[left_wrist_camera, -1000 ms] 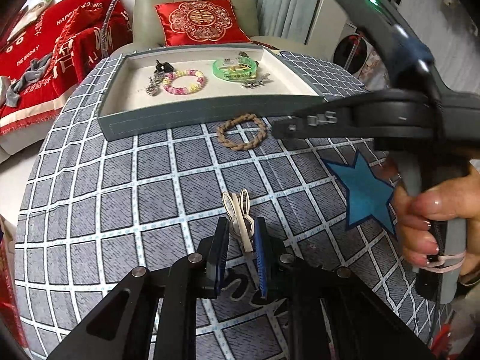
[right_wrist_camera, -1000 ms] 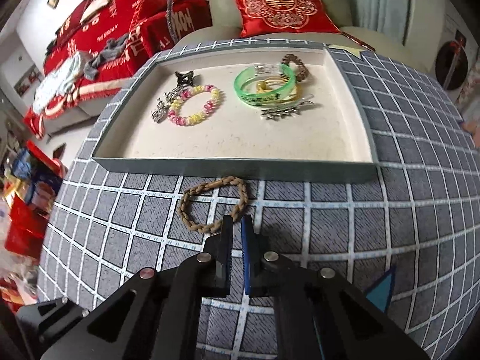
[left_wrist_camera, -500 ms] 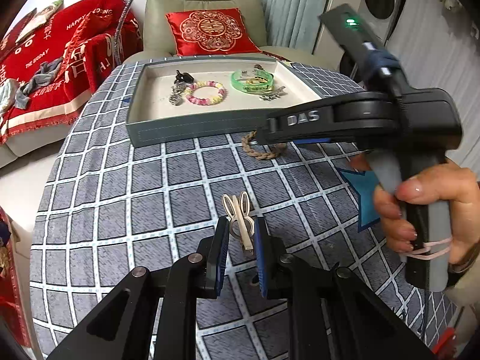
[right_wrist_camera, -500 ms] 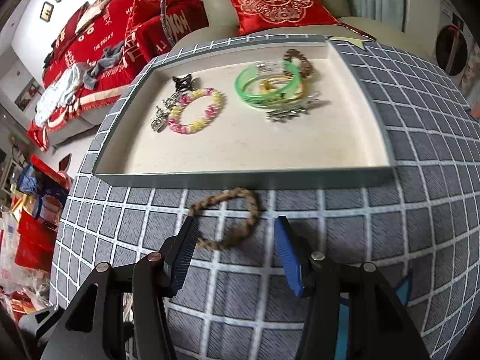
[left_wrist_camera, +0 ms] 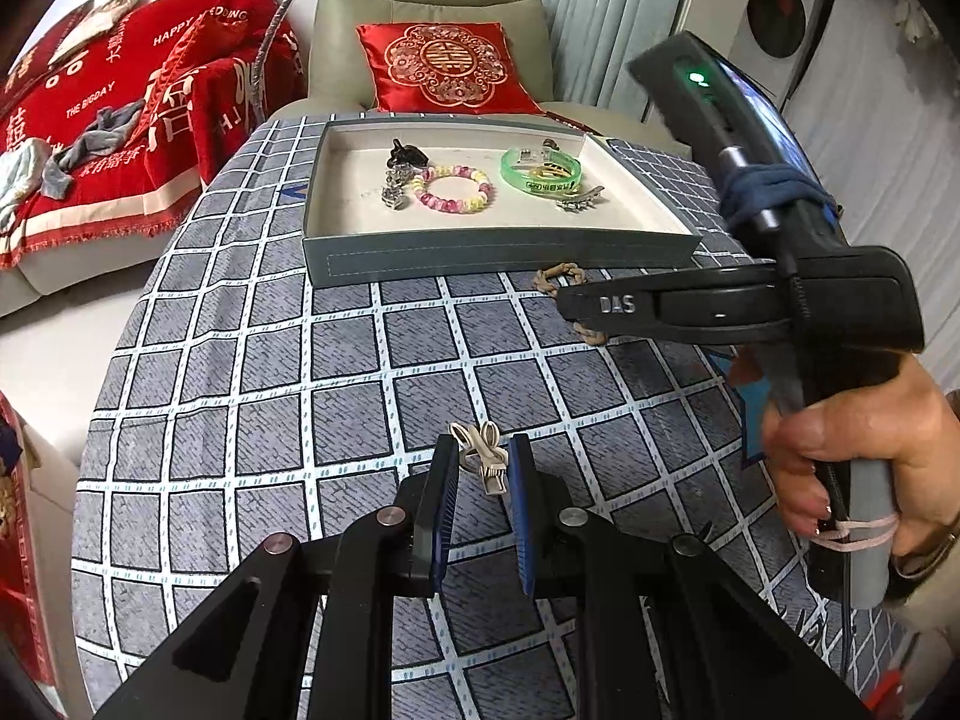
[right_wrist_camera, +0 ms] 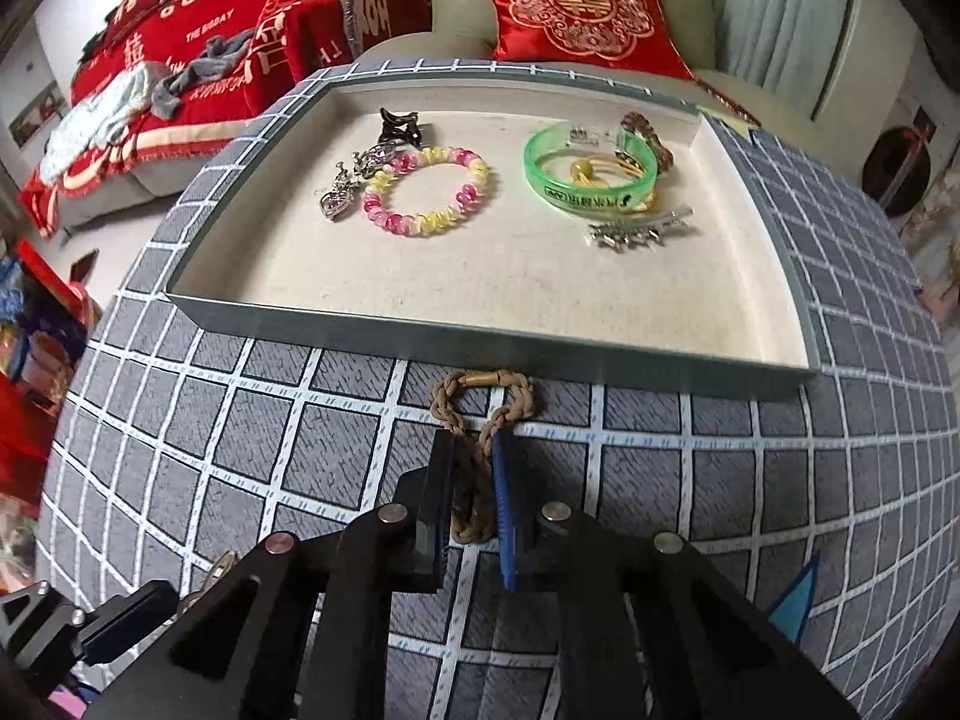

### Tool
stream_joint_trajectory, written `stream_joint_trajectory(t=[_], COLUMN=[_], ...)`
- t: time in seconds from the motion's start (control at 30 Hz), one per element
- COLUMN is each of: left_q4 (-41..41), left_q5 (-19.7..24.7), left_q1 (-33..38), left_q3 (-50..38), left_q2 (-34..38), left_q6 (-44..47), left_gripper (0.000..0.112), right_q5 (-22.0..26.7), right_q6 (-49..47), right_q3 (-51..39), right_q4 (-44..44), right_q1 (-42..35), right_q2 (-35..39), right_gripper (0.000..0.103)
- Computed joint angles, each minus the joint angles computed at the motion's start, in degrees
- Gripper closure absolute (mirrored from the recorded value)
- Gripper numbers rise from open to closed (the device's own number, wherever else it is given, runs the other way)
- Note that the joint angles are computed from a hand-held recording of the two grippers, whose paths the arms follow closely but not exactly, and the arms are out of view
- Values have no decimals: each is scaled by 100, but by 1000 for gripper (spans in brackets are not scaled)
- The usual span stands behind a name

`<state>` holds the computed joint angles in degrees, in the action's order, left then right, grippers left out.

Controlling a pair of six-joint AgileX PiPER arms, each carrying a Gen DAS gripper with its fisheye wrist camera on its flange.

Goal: Organize jewelry
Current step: 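Grasp the brown braided bracelet with the right gripper while the left grasps the cream hair pins, then carry the braided bracelet and hair pins over the tray with both grippers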

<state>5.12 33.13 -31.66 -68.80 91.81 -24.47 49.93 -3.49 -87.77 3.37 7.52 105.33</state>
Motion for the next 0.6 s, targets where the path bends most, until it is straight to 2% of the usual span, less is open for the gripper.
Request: stream_joint_trajectory(t=[0.27, 0.6], left_q4=[-435, -543], left_q5=[-139, 52], left_q1=[180, 378], left_q3=[140, 25], left_q2=[-168, -265], left_q6=[453, 631], left_gripper=[81, 81], right_q5=[-16, 159], right_q6=[-644, -1294], right_q3=[502, 801], right_q4=[1081, 1923], right_q1=[-606, -1128], right_q2=[-581, -1044], right_gripper=[94, 95])
